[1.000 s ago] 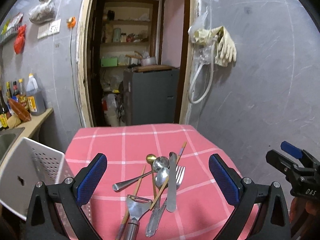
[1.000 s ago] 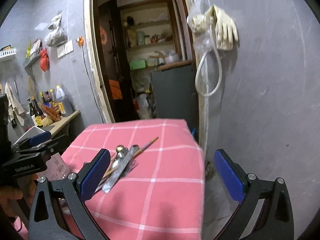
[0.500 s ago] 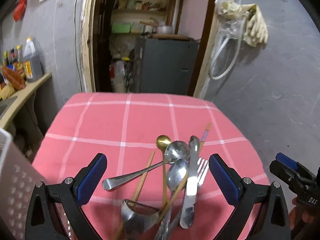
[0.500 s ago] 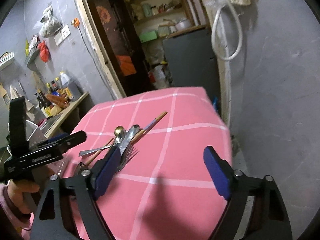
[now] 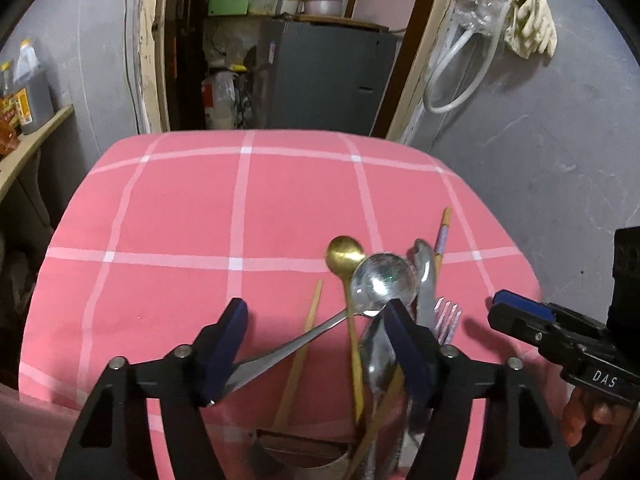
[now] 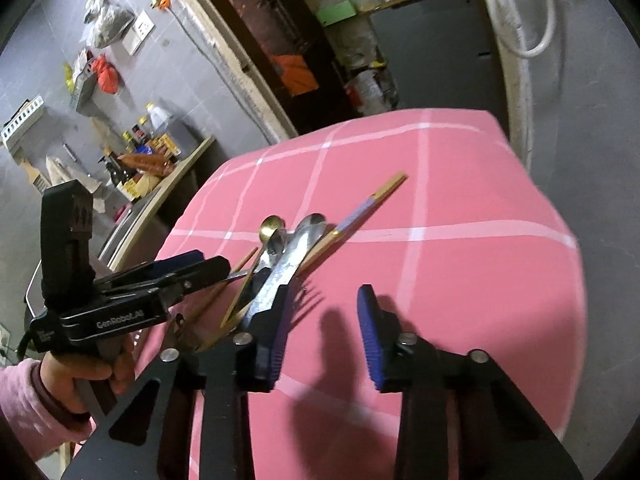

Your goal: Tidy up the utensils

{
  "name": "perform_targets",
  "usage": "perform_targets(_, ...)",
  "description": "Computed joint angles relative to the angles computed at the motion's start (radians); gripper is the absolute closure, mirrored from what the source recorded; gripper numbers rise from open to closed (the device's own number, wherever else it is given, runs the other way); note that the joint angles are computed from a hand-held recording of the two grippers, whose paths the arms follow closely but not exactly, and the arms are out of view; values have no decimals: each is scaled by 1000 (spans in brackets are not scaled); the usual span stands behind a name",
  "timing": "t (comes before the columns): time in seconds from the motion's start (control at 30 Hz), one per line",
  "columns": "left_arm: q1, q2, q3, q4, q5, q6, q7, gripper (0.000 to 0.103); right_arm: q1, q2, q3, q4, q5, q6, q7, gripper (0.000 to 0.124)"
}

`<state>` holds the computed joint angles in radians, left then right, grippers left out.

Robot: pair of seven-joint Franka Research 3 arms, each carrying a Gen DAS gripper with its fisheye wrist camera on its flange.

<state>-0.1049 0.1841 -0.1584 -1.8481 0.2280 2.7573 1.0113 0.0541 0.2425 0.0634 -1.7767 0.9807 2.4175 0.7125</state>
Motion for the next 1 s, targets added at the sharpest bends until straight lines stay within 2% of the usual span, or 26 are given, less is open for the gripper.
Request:
perform_targets(0.1, 19, 6, -18, 8, -69, -36, 55, 50, 6, 12, 4, 14, -17, -18, 11, 99)
perform_targets(0.27, 15, 10, -16, 24, -87, -100, 80, 52, 9, 27, 6, 36, -44, -50, 36, 102)
perform_targets(0.33, 15, 7, -16, 24, -92, -109, 86, 53, 7, 36, 8, 47, -43, -64, 47, 108)
perform_targets(0.47, 4, 1, -13, 41, -77, -175, 85, 60, -3, 53, 16, 63, -10, -85, 74, 114)
perform_targets(0.53, 4, 0, -19, 57, -97, -217, 100, 67, 3, 35, 16, 38, -6, -56, 78, 116)
perform_targets(0.6, 5, -3, -21, 61, -111, -240, 113, 80, 6, 7, 13, 5, 2, -30, 80, 117)
perform_targets(0.93, 10, -65, -29, 5, -238, -254, 154, 99, 12, -135, -31, -152, 76, 43, 93, 119)
perform_targets(1.0, 18, -85, -35, -22, -325, -240, 190, 101, 15, -158, -41, -179, 74, 47, 102, 119)
